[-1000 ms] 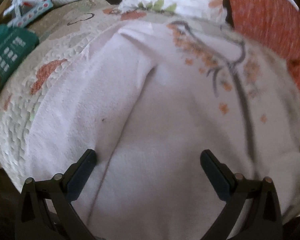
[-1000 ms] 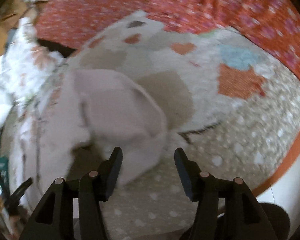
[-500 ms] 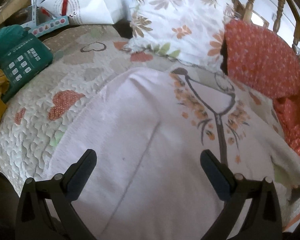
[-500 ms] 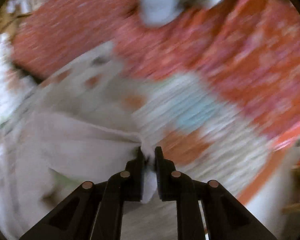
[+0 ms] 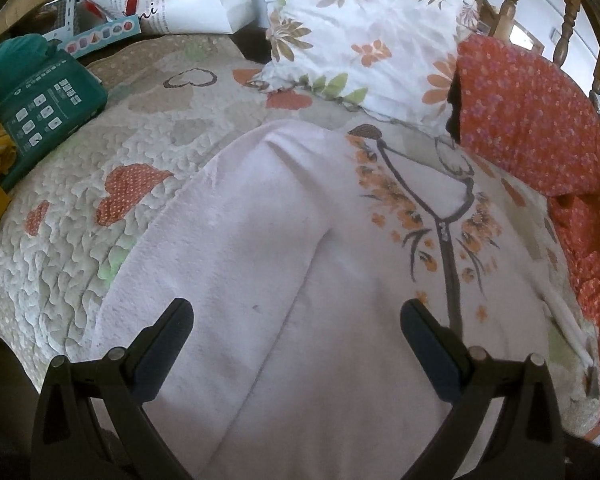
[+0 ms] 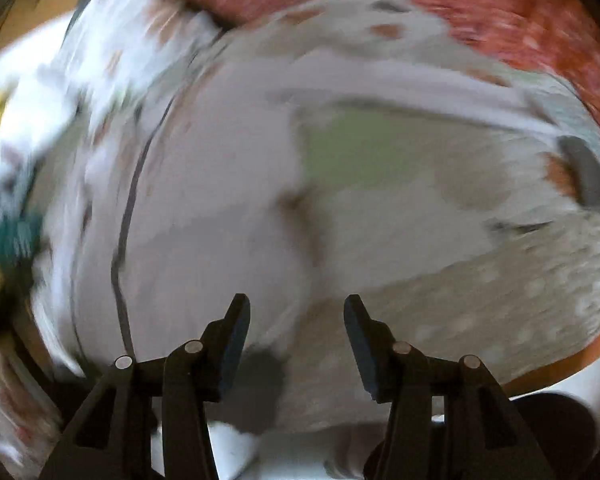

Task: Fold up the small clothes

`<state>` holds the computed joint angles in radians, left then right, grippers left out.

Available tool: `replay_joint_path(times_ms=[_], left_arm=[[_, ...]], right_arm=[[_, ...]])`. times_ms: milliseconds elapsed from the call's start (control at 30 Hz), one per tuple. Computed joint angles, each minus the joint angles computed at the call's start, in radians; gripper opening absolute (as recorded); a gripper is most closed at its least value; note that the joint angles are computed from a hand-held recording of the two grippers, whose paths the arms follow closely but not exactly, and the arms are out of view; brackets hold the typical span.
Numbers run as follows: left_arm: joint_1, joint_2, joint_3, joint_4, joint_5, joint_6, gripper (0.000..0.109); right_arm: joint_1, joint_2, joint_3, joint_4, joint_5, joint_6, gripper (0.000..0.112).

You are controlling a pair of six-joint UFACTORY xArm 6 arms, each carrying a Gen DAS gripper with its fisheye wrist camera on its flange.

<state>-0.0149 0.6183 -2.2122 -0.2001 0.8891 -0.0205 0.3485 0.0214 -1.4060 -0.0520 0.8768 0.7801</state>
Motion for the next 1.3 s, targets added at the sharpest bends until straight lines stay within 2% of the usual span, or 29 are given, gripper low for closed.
replay_joint_path(times_ms=[67,133,167,233,267,333,400,533,633,700,733,767,833,900,967,1067,1100,1167,1233,1300], left_arm=[[-0.001,-0.006,0.008,-0.003,-0.004,0.004,0.103],[-0.003,-0.020,0.029,-0.005,-0.013,0.012,0.103],[-0.003,-0.027,0.039,-0.006,-0.018,0.016,0.103],[-0.003,-0.038,0.054,-0.006,-0.026,0.018,0.103],[-0.002,-0.041,0.055,-0.008,-0.024,0.018,0.103],[0.001,-0.035,0.038,-0.025,-0.007,0.024,0.103],[0.004,-0.032,0.027,-0.049,0.008,0.035,0.103],[-0.001,-0.032,0.019,-0.060,0.016,0.049,0.103],[-0.008,-0.033,0.019,-0.069,0.018,0.063,0.103],[-0.014,-0.034,0.022,-0.072,0.019,0.076,0.103],[-0.016,-0.038,0.028,-0.072,0.015,0.080,0.103],[-0.019,-0.042,0.037,-0.070,0.010,0.084,0.103],[-0.026,-0.052,0.058,-0.059,-0.002,0.088,0.103],[-0.031,-0.055,0.067,-0.047,-0.006,0.088,0.103],[-0.033,-0.051,0.065,-0.039,-0.002,0.083,0.103],[-0.034,-0.020,0.019,-0.036,0.029,0.066,0.103],[-0.036,-0.011,0.004,-0.033,0.037,0.059,0.103],[-0.042,0.004,-0.018,-0.026,0.051,0.046,0.103],[-0.052,0.017,-0.038,-0.016,0.063,0.037,0.103],[-0.066,0.034,-0.063,0.007,0.074,0.028,0.103]], right_arm=[[0.025,0.046,-0.046,-0.030,0.030,0.004,0.066],[0.052,0.109,-0.122,-0.086,0.124,0.031,0.062],[0.056,0.117,-0.128,-0.099,0.155,0.028,0.035],[0.064,0.096,-0.113,-0.102,0.179,0.030,0.014],[0.058,0.052,-0.061,-0.085,0.159,0.026,0.010],[0.054,-0.050,0.042,-0.048,0.154,0.048,0.007],[0.072,-0.123,0.100,-0.031,0.207,0.109,0.007],[0.090,-0.193,0.155,0.036,0.226,0.142,0.006],[0.060,-0.316,0.260,0.087,0.145,0.159,0.006],[0.031,-0.405,0.310,0.023,0.141,0.182,0.008],[0.018,-0.417,0.311,-0.014,0.147,0.193,0.013],[0.003,-0.437,0.320,-0.049,0.152,0.206,0.024],[-0.061,-0.468,0.346,-0.122,0.125,0.233,0.035],[-0.122,-0.491,0.377,-0.205,0.103,0.266,0.035],[-0.172,-0.438,0.331,-0.326,0.164,0.301,0.040],[-0.246,-0.391,0.298,-0.399,0.224,0.277,0.051],[-0.281,-0.361,0.274,-0.389,0.221,0.247,0.052],[-0.335,-0.326,0.242,-0.374,0.217,0.185,0.069],[-0.372,-0.261,0.189,-0.351,0.232,0.095,0.071],[-0.363,-0.176,0.112,-0.337,0.290,0.042,0.069]])
